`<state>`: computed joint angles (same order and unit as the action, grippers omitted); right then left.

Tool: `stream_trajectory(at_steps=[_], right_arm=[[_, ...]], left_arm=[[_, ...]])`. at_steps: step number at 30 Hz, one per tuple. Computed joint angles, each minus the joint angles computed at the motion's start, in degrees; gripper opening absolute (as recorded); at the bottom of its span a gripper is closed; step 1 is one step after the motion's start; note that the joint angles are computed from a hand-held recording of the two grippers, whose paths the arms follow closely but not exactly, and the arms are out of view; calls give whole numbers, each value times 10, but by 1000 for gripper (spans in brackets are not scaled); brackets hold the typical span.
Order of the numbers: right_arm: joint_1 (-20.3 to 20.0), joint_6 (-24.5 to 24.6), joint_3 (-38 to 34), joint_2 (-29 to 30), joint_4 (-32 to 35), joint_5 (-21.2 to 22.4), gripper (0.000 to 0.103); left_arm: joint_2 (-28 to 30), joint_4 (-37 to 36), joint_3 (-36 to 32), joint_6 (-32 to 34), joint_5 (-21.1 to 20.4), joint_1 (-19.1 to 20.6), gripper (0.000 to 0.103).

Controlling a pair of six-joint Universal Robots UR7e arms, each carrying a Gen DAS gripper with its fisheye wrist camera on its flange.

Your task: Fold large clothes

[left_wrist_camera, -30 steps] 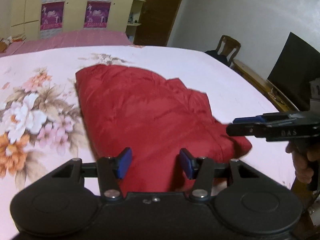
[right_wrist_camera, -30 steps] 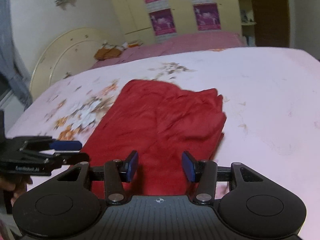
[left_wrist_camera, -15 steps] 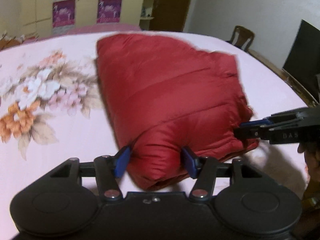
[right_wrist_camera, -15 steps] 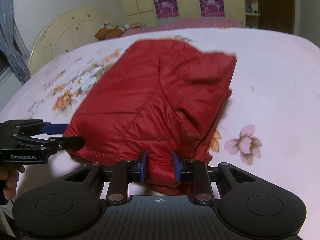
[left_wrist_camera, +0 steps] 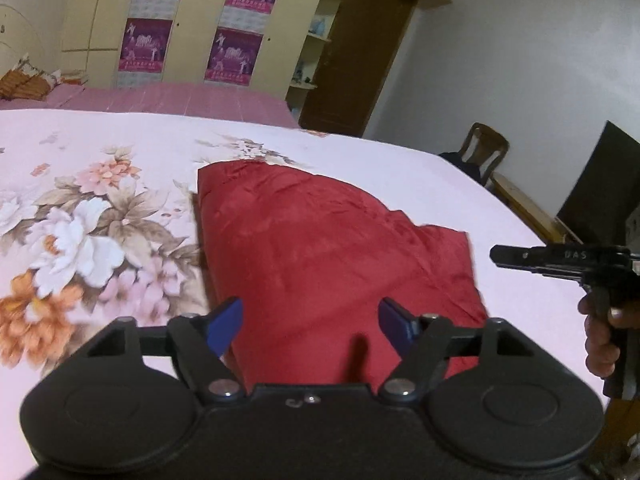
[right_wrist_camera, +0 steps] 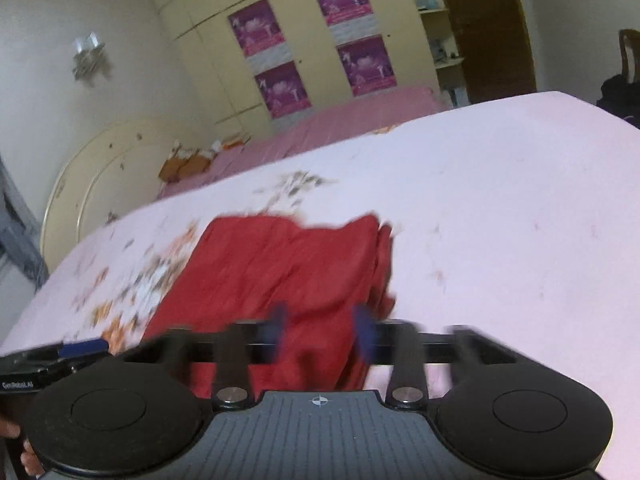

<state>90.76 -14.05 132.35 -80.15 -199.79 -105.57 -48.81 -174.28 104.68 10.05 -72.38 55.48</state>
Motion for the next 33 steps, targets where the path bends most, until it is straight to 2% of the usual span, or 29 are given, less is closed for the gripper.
stream_trajectory(at_steps=[4,7,9,13,14,15,16,17,18,19,21,24,27,32,33], right_arm=[[-20,-24,-33,24,9,34,15],[-33,-46,-51,43,26,36,12],[-49,-40,-62,56,39,40,8],[-78,-28,-69,73,54,50,7],[-82,-21,-68,69,59,55,8],[-85,-6,-66,61,70,60,8],[-87,18,-60,46,77,63,11],[-94,43,-53,30,83,81,19],[-103,66,-42,14,75,100,62],[-114,80,-29,0,64,123,80],[-124,86,-30,-16,103,142,79],[-144,108,-40,-24,157,179,67],[-157,128,-56,-12,183,202,64],[-167,156,-67,-4,209,230,57],[-168,158,-67,-1,209,233,53]], left_arm=[[40,26,-52,-18,4,4,66],[58,44,-75,-32,14,10,67],[61,45,-77,-42,17,13,70],[60,51,-77,-44,19,14,74],[59,59,-81,-48,19,13,78],[55,63,-81,-54,17,13,88],[52,60,-80,-56,13,13,93],[47,54,-75,-56,10,14,100],[45,56,-74,-57,8,16,101],[44,67,-78,-62,0,21,101],[45,100,-93,-89,-33,37,98],[53,131,-114,-122,-87,57,97],[62,128,-122,-129,-88,62,92],[74,133,-135,-126,-85,65,92],[76,134,-138,-124,-87,66,91]])
